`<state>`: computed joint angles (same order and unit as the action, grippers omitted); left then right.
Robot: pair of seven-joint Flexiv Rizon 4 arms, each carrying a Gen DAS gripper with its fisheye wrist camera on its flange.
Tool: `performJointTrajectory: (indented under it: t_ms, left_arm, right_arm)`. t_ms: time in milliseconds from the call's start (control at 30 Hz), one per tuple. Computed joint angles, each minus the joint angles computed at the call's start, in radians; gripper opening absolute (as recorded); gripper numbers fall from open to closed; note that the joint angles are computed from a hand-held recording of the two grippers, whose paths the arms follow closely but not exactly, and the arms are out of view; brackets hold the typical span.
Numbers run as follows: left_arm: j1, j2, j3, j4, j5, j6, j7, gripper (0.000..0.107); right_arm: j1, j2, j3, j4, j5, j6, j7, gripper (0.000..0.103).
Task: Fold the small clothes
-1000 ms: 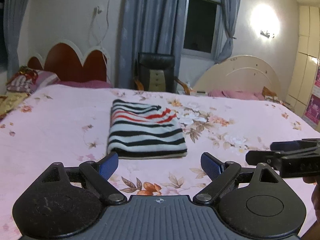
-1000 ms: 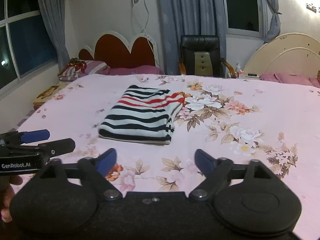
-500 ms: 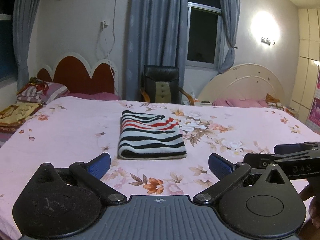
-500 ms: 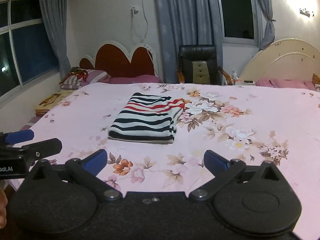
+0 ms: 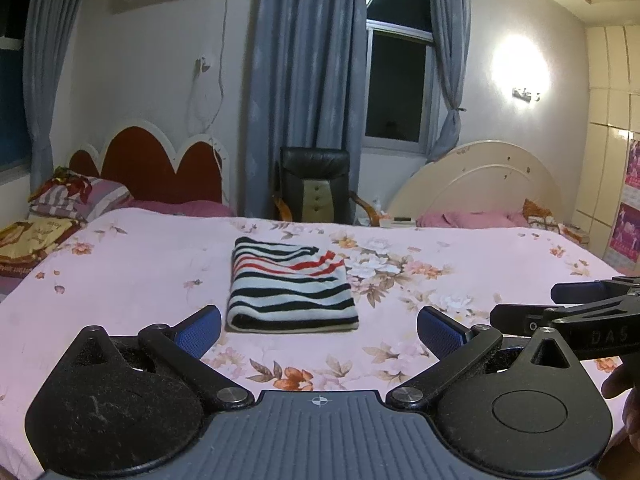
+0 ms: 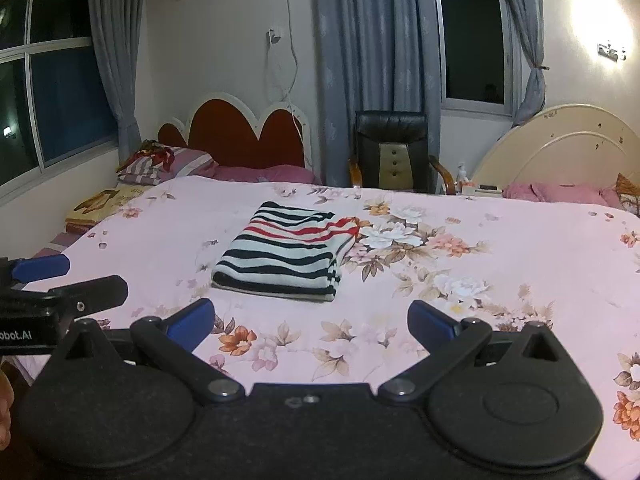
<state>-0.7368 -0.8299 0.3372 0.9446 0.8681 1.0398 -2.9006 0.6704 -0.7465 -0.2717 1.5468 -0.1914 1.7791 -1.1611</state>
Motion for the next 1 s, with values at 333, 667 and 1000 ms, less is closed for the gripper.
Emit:
performJointTrajectory:
  t_ms: [333, 667, 1000]
  left_arm:
    - [0.001, 0.000, -0.009, -0.005, -0.004, -0.003, 0.012, 0.103]
    - [-0.001, -0.005, 0.002, -0.010, 0.001, 0.003, -0.001, 0.103]
    - [-0.003, -0.006, 0.001, -0.010, 0.001, -0.003, -0.002, 0.103]
  right_arm:
    - [0.033, 0.002, -0.041, 0.013, 0.028, 0.010, -0.003, 0.102]
    - [0.052, -0.001, -0.069, 0.011, 0.037, 0.009, -0.007, 0.102]
    - [0.040, -0.002, -0.053, 0.008, 0.030, 0.006, -0.012, 0.102]
